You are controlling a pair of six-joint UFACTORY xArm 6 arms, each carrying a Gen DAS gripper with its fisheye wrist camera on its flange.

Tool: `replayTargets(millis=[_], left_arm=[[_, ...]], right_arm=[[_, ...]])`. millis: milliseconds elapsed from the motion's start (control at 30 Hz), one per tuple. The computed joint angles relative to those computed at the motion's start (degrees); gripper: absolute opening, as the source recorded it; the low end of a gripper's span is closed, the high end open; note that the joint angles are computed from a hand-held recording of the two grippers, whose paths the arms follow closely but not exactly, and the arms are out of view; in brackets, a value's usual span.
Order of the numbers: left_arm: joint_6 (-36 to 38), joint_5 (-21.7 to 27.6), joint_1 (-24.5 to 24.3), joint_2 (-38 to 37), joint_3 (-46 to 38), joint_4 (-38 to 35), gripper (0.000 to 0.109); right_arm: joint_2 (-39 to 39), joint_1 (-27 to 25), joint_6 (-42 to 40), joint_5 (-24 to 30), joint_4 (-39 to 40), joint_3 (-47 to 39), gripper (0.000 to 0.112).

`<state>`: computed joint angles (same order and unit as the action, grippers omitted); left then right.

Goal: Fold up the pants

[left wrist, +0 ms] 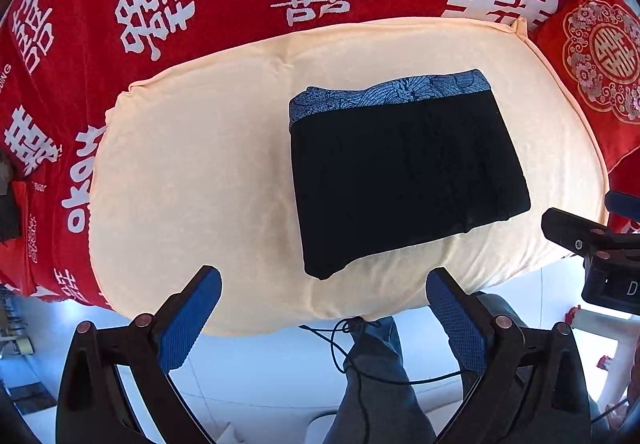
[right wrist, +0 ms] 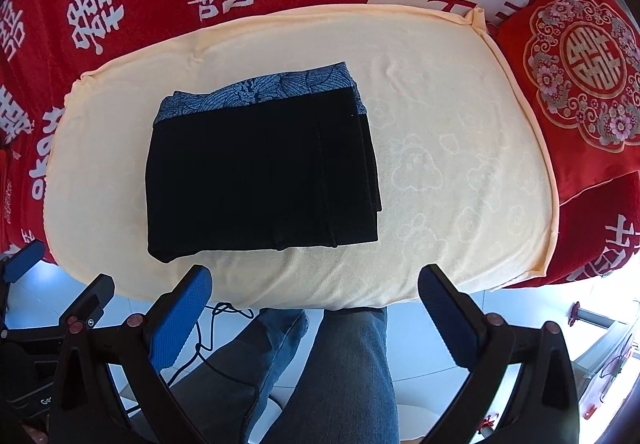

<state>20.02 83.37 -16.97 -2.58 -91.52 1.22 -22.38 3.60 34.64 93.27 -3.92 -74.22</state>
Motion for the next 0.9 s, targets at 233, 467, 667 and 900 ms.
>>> replayTargets(millis=[233, 467, 667, 900], left_arm=[[0.1, -0.2, 0.0, -0.2, 0.1, 0.2, 0.103], [0.2, -0.5, -0.1, -0.5, 0.3, 0.2, 0.103], [0.5, -0.5, 0.0, -0.4, 0.1, 0.2, 0.103], [0.1, -0.6, -0.2, -0.6, 0.3, 0.3, 0.103]], right_arm=[[0.0, 0.6, 0.1, 0.2, -0.7, -0.2, 0.103], [0.0, 0.8, 0.2, 0.0, -1.0, -0.4, 0.103], [0.4, 0.9, 0.2, 0.1, -1.1, -0.8, 0.103], [0.6, 0.8, 0.2, 0.2, -1.1, -1.1, 0.103]])
